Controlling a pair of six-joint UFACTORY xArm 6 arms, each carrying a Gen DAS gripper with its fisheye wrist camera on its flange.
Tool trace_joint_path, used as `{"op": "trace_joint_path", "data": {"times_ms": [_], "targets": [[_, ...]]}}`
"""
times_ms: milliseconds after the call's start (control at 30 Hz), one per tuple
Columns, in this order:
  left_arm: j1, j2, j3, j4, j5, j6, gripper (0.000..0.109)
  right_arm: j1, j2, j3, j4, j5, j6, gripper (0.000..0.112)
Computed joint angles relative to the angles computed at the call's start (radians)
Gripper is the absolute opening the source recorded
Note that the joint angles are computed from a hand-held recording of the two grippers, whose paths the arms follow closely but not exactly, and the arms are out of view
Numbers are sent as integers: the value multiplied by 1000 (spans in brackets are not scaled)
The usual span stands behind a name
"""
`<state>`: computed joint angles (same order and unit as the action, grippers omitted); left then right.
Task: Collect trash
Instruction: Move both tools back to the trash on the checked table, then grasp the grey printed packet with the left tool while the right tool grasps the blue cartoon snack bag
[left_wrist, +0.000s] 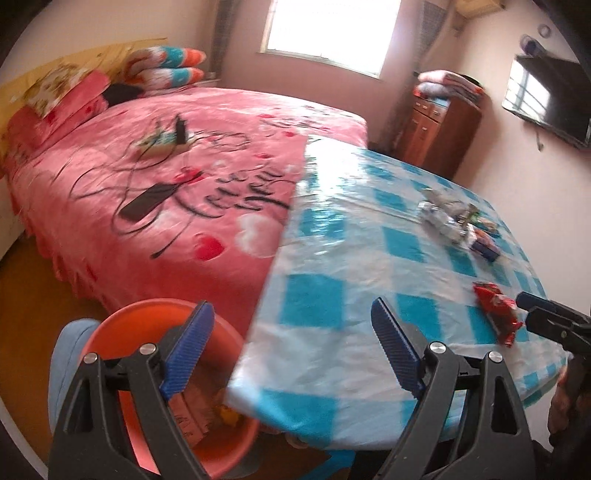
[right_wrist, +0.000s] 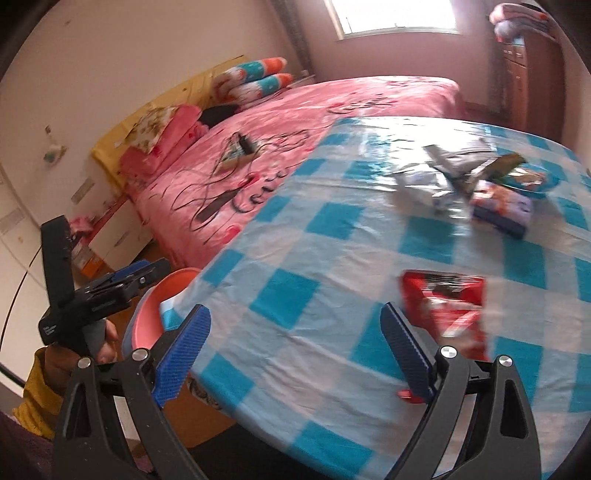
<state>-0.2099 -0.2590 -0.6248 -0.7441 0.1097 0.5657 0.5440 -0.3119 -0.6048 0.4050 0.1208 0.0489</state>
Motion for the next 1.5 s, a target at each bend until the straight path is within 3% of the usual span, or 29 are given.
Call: {"op": "trace_joint_path", "data": {"times_ms": [200,500,767,1033,1133,1300,1400,1500], "targets": [[-72,27,-38,157,20,-127,88,-62,-81,72,41,-9,-29,92],[-173,95,-136,196,49,-140,88,-149,-161,142,247,-13,-173,92],[-244,252,-328,223,86,-92,90,-246,-179,163,414,-8,-305,92],[-288,485,-614,336,166,-133,90,-361,-116,116,550,-6,-422,92],[-298,579,-732,405,177,-170,90,-399,-62,58,683,16,-536,92],[-299,754,-981,451,248,-210,90,-449,24,-40,796,31,-655,92],[-297,888,-1179,515,334,-251,90,-482,89,-115,856,55,-712,92],[-291,1064,-1463,515,499,-234,90,-521,165,-197,955,91,-778,92]]}}
